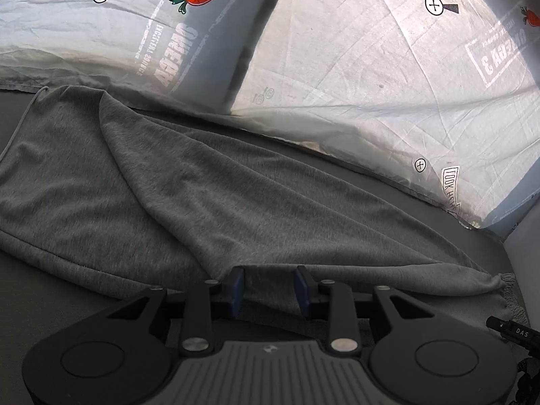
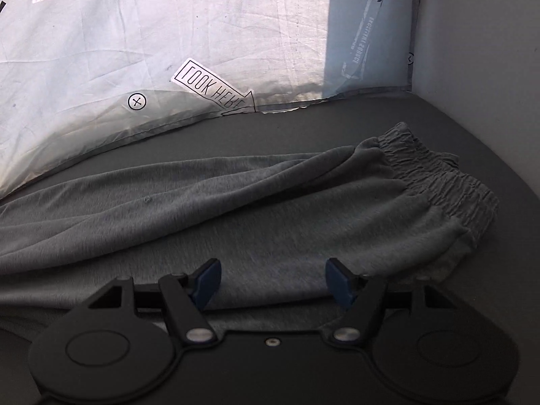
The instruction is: Fold clothes
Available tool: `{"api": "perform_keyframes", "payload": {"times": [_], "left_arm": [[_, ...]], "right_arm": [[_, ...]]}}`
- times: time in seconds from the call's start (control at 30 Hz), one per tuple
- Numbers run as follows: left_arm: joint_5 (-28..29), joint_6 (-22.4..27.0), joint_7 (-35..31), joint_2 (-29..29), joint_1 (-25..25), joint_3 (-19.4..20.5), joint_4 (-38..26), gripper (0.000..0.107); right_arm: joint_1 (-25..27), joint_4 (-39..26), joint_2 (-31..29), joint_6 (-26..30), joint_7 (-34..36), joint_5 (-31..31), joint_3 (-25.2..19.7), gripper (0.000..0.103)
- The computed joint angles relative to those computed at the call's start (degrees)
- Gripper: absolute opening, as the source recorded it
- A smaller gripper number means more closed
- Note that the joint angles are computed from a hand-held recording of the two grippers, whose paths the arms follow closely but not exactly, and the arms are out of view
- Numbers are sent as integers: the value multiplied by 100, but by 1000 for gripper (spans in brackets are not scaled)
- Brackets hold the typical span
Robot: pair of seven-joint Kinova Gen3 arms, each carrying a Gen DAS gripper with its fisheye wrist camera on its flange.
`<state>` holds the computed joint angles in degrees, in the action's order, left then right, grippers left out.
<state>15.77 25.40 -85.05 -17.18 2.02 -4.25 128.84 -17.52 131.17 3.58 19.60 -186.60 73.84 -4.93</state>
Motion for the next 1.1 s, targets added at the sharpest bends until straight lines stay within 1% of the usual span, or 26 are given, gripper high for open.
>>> {"api": "perform_keyframes", "payload": {"times": [0.03,0.1,0.13,0.2,0.23,0.27,0.3,0.37,0.4,0.43,0.47,0.5,0.53,0.57,0.6,0.63,0.67,0.77,0.83,0.9,0.93,0.97,1.03,1.07,1.1], "left_arm": [[-78,-65,88,66,-46,152,-64,40],[-59,-239,167,156,9,238,-145,48],[-26,-342,161,170,91,239,-174,49],[-186,-407,138,207,123,364,-282,51],[-301,-428,154,227,123,445,-342,54],[-423,-428,168,243,97,535,-389,59],[-452,-416,88,255,162,519,-423,65],[-337,-430,-44,251,353,316,-418,65],[-319,-438,4,232,313,334,-403,65],[-394,-465,145,186,168,435,-360,65],[-542,-490,376,133,-30,593,-315,65],[-679,-462,578,73,-211,701,-281,65],[-812,-421,770,13,-377,787,-251,65],[-931,-382,954,-49,-544,825,-202,65],[-1016,-359,1094,-95,-667,800,-141,65],[-1093,-303,1195,-113,-771,741,-108,65],[-1166,-241,1283,-120,-872,675,-84,65],[-1640,-93,1641,-128,-1358,776,-46,65],[-1922,-46,1908,-75,-1615,863,-27,65],[-2067,-13,2079,3,-1731,786,5,65],[-2154,10,2196,44,-1795,801,11,65],[-2243,33,2316,88,-1856,814,17,65],[-2421,78,2520,187,-1897,865,18,65],[-2512,101,2624,238,-1908,888,17,65],[-2590,112,2702,285,-1889,897,14,65]], "right_arm": [[20,-29,-14,-95,-7,52,15,69],[-10,-179,53,-268,-257,430,3,69],[-40,-276,103,-333,-364,626,-13,69],[-42,-401,132,-569,-331,785,-35,69],[-41,-476,146,-764,-192,766,-21,68],[28,-597,189,-997,41,668,-113,66],[-3,-661,202,-1200,274,589,-105,62],[-26,-775,279,-1420,740,486,-263,59],[-159,-811,321,-1410,973,436,-272,56],[-272,-851,370,-1381,1113,471,-309,54],[-490,-884,402,-1261,1159,537,-243,53],[-664,-901,420,-1184,1113,592,-143,53],[-732,-920,445,-1124,973,635,-89,53],[-693,-954,487,-1112,819,643,-53,53],[-548,-988,521,-1044,749,559,-105,53],[-442,-1013,548,-882,696,543,-122,53],[-442,-1042,586,-649,549,591,-73,53],[-648,-1102,712,50,52,1106,513,55],[-503,-1197,856,516,-207,1420,599,58],[-452,-1338,1071,982,-240,1572,841,59],[-309,-1413,1190,1173,-201,1614,883,59],[-150,-1490,1265,1272,-122,1586,819,59],[381,-1681,1404,1194,283,1345,674,59],[599,-1775,1452,1079,516,1189,607,59],[755,-1821,1486,875,687,1076,645,59]]}}
